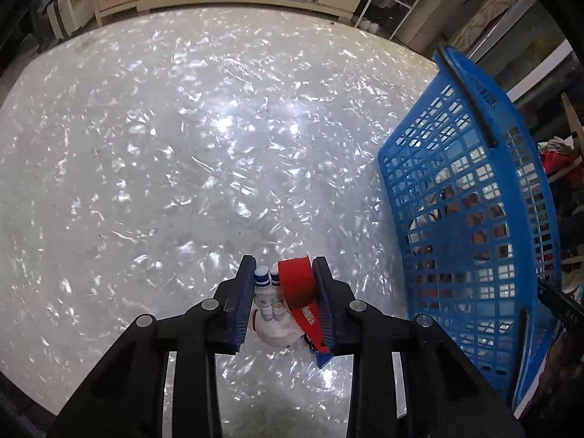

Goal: Organize rigid objects
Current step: 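Carry the keychain with the left gripper and lower it into the basket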

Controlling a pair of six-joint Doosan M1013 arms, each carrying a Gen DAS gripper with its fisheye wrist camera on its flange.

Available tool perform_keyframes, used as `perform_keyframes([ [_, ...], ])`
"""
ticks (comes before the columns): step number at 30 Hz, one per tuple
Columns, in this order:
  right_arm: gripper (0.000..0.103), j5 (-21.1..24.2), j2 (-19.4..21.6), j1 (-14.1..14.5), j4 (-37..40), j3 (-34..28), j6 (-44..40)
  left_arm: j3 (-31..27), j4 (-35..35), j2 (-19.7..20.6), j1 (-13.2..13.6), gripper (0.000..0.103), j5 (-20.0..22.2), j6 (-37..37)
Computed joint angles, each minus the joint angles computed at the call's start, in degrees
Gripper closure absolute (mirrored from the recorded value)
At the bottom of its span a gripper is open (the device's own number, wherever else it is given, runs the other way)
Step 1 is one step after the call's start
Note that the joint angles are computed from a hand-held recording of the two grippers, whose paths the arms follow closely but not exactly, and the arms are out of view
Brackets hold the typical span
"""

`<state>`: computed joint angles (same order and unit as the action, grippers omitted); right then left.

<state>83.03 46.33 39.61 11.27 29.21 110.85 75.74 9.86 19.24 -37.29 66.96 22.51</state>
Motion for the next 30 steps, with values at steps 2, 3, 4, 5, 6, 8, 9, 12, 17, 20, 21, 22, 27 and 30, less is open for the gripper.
perform_keyframes([
  [2,0.091,0.1,0.0,0.0,-0.1,0.0,0.0,0.0,1.2,-0.7,-0.5,0.068,0.5,0.0],
  [3,0.091,0.1,0.0,0.0,-0.1,-0.1,0.0,0.1,1.9,-1.1,-0.8,0.068,0.5,-0.2],
  [4,0.091,0.2,0.0,0.1,-0.2,-0.1,0.1,0.1,2.3,-1.3,-0.8,0.068,0.4,0.0],
  [5,0.091,0.2,0.1,0.1,-0.3,-0.2,0.0,0.3,3.3,-1.8,-1.1,0.068,0.4,0.0],
  [6,0.091,0.2,0.1,0.1,-0.3,-0.2,0.0,0.3,3.8,-2.0,-1.3,0.068,0.6,-0.1],
  [8,0.091,0.4,0.1,0.1,-0.4,-0.3,0.1,0.5,5.0,-2.8,-1.6,0.068,1.0,0.0],
  [9,0.091,0.6,0.2,0.1,-0.4,-0.6,0.1,0.6,5.3,-3.0,-1.6,0.068,1.0,0.0],
  [12,0.091,1.0,0.4,0.2,-0.7,-0.9,0.1,0.8,6.1,-4.1,-2.0,0.068,1.3,0.2],
  [17,0.091,1.4,0.6,0.2,-0.8,-1.3,0.0,0.4,7.6,-5.3,-2.5,0.068,2.1,2.1],
  [20,0.091,1.7,0.7,0.2,-0.8,-1.5,0.0,-1.4,8.0,-5.4,-2.8,0.068,3.2,4.8],
  [21,0.091,1.8,0.7,0.2,-0.9,-1.6,0.0,-2.0,8.1,-5.3,-3.0,0.068,3.5,5.7],
  [22,0.091,1.9,0.8,0.3,-1.0,-1.7,0.0,-2.7,8.3,-5.2,-3.1,0.068,3.6,6.7],
  [27,0.091,1.9,0.9,0.3,-1.1,-1.9,-0.1,-7.3,6.8,-4.0,-3.6,0.068,2.5,14.8],
  [30,0.091,1.8,0.9,0.3,-1.1,-1.9,0.0,-11.0,7.5,-2.3,-4.4,0.068,3.1,20.5],
])
